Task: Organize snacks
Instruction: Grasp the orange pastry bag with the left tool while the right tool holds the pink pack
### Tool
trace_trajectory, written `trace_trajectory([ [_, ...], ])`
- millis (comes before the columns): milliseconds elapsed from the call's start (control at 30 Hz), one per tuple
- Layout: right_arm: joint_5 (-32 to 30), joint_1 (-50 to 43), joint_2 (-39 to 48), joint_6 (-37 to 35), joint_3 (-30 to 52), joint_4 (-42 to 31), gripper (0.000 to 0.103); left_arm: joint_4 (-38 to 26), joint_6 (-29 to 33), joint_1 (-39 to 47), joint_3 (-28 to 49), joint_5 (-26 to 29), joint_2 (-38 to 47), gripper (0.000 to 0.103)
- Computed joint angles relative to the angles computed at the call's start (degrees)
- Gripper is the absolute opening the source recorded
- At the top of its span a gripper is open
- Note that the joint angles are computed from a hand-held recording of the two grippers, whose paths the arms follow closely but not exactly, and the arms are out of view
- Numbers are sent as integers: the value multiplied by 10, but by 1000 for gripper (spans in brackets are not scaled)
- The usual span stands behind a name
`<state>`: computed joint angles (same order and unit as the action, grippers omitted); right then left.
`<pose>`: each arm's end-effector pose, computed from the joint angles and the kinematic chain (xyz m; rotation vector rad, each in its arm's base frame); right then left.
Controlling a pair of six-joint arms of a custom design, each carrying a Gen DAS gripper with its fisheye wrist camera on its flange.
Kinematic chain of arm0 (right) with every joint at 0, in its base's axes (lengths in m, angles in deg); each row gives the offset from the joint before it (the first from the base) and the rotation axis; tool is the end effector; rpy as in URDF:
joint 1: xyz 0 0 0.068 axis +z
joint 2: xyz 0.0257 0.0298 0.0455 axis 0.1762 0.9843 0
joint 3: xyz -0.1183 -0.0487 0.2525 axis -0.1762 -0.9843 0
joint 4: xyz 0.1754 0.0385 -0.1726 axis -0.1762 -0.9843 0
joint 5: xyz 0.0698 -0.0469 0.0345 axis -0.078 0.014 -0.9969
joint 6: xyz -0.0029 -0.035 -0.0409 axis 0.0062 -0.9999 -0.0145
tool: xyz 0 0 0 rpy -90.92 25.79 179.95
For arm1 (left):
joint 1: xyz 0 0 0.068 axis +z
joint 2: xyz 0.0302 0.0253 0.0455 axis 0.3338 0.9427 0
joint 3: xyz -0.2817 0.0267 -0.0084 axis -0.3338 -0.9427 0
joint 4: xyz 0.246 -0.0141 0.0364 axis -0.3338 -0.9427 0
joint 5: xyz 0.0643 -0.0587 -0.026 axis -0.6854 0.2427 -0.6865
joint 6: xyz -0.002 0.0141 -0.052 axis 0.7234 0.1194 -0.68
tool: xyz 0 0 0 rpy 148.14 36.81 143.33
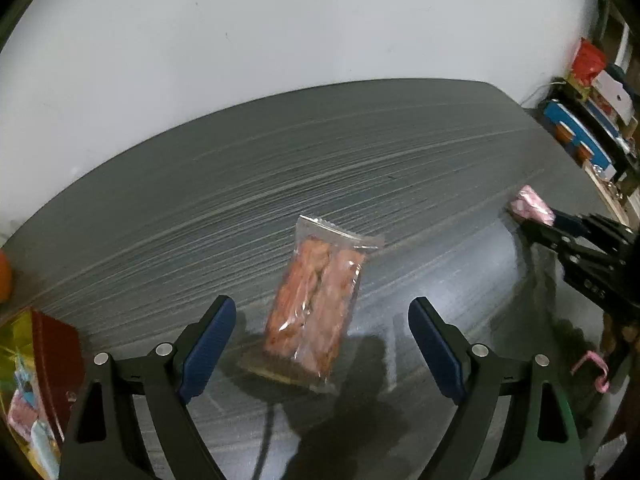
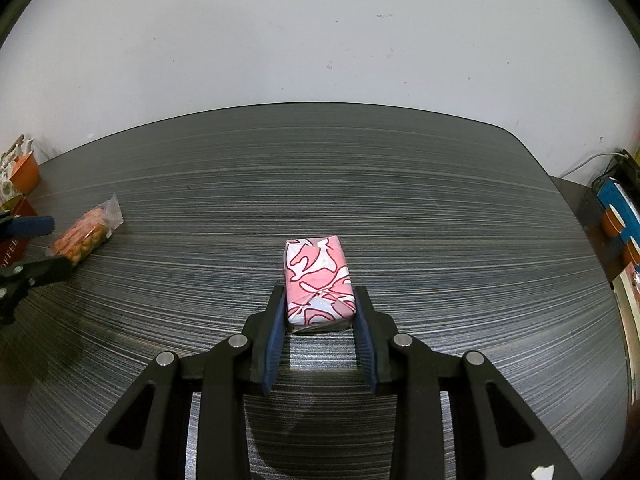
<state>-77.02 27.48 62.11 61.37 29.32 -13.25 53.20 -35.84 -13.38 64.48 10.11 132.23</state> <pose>0.2947 0.0904 0.0074 -0.3166 2.4344 0.0931 0.3177 -0.1975 0.0217 0.2036 2.6033 -0.0885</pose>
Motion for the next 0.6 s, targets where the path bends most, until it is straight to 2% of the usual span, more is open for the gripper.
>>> trace_trajectory([
  [133, -3, -5, 0, -4, 3, -3, 30, -17, 1, 11, 28, 13, 20, 88],
  [233, -13, -22, -15, -17, -13, -2, 31, -28, -2, 9, 45, 3, 33, 83],
  [300, -11, -18, -11, -13, -12, 1, 31, -39, -11, 7, 58, -7, 40, 72],
  [433, -8, -13, -12, -8, -8, -4, 31, -39, -28, 11, 57, -15, 39, 63],
  [500, -6, -9, -10, -5, -5, -5, 31, -35, -33, 9, 50, -19, 35, 52],
  [600, -8, -12, -4, -5, 0, -4, 31, -36, -41, 3, 39, -22, 29, 42],
])
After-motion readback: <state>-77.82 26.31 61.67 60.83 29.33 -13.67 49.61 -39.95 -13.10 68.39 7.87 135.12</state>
